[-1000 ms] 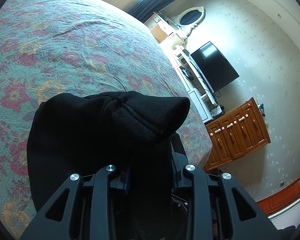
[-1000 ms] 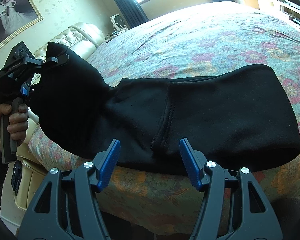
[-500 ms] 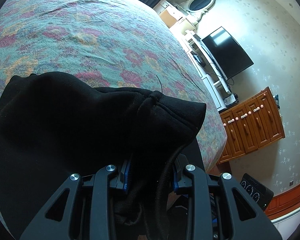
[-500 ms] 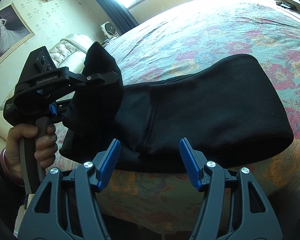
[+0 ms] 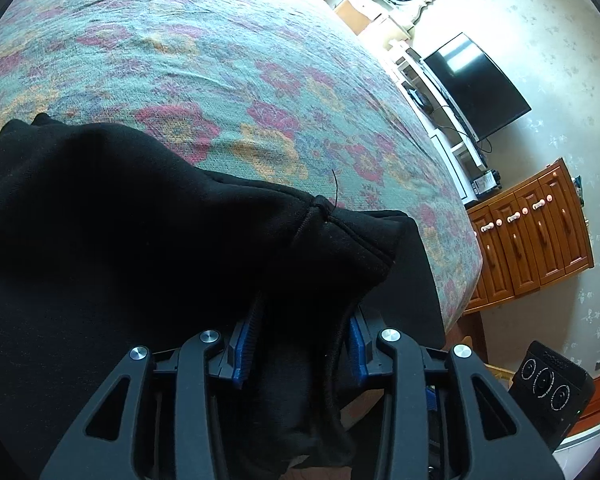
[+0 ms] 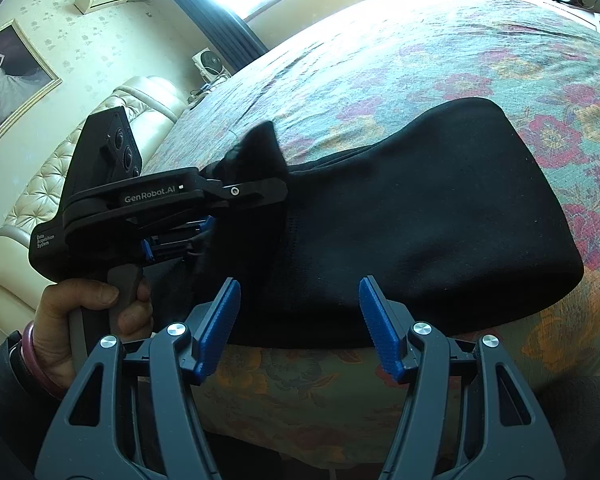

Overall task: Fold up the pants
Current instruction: 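Lift the held trouser end with the left tool and fold it toward the right tool, then lay the folded end down and open the left tool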

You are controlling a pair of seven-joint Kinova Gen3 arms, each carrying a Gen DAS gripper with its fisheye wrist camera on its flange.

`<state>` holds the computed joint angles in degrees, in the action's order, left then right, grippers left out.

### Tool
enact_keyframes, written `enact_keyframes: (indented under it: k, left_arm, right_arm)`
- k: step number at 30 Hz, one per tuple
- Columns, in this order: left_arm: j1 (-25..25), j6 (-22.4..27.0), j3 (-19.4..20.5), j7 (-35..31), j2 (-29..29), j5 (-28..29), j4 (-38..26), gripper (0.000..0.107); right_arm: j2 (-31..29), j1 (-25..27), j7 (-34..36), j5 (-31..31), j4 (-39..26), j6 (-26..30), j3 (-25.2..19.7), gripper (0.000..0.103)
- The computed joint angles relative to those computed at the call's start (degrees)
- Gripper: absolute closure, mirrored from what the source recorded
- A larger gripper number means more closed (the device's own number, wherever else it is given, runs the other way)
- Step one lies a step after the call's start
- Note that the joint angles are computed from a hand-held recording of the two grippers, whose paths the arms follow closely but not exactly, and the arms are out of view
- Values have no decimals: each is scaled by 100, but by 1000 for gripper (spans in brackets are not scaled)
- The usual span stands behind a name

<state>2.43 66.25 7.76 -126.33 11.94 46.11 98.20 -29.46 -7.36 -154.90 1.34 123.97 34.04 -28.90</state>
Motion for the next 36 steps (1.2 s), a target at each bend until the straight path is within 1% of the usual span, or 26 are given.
enact_keyframes:
  k: [2, 4, 8, 10, 13, 15, 16, 17, 18, 19, 21, 24, 27, 29, 30, 32, 34, 36]
  left_arm:
    - [-14, 2, 2, 64, 28, 115, 30, 63]
    - [-3, -8, 14, 54, 3, 134, 37, 62]
    - [-172, 430, 38, -140, 120, 604, 61, 60]
    - [-129, 491, 49, -109, 90, 620, 23, 60]
    - [-76, 449, 36, -290, -92, 564, -8, 60]
    - [-116, 462, -26, -476, -254, 593, 36, 59]
    - [-183, 507, -83, -612, -343, 672, 97, 57]
    - [-241, 494, -157, -697, -457, 733, 179, 48]
    - [-330, 475, -257, -803, -598, 834, 308, 43]
    - [-432, 517, -366, -927, -683, 963, 418, 43]
    - [-649, 661, -589, -1091, -770, 1142, 591, 43]
    - [-973, 762, -879, -1239, -861, 1236, 807, 43]
    - [-1280, 687, -1118, -1420, -981, 1221, 976, 43]
    - [-1488, 612, -1270, -1568, -1033, 1271, 1080, 43]
    - [-1590, 587, -1338, -1623, -1025, 1300, 1119, 41]
    - [-1762, 550, -1420, -1643, -950, 1295, 1143, 35]
    - [-1889, 451, -1443, -1685, -874, 1266, 1167, 35]
    - [-1962, 289, -1420, -1694, -791, 1213, 1175, 35]
  right_arm:
    - [-13, -20, -13, -27, 24, -15, 33, 41]
    - [-24, -56, 12, -54, 70, -55, 116, 41]
    - [-78, -35, 5, -85, 102, -51, 147, 41]
    - [-105, -38, -6, -133, 135, -87, 185, 41]
    - [-178, -43, 2, -192, 178, -89, 243, 41]
    - [-207, -81, 63, -238, 219, -117, 357, 41]
    - [-227, -93, 77, -276, 230, -137, 399, 41]
    - [-255, -86, 84, -302, 230, -142, 418, 41]
    - [-292, -24, 73, -290, 202, -122, 367, 41]
    - [-321, 1, 95, -271, 179, -144, 330, 41]
    - [-275, -110, 225, -307, 124, -255, 380, 41]
    - [-84, -223, 433, -304, -74, -305, 367, 41]
    - [192, -238, 598, -182, -308, -284, 258, 41]
    - [382, -316, 694, -133, -434, -278, 287, 41]
    - [455, -293, 684, -71, -506, -254, 226, 41]
    - [580, -246, 639, 86, -676, -178, 101, 41]
    - [687, -280, 633, 222, -836, -49, 63, 41]
    - [919, -308, 574, 372, -1084, 212, -34, 42]
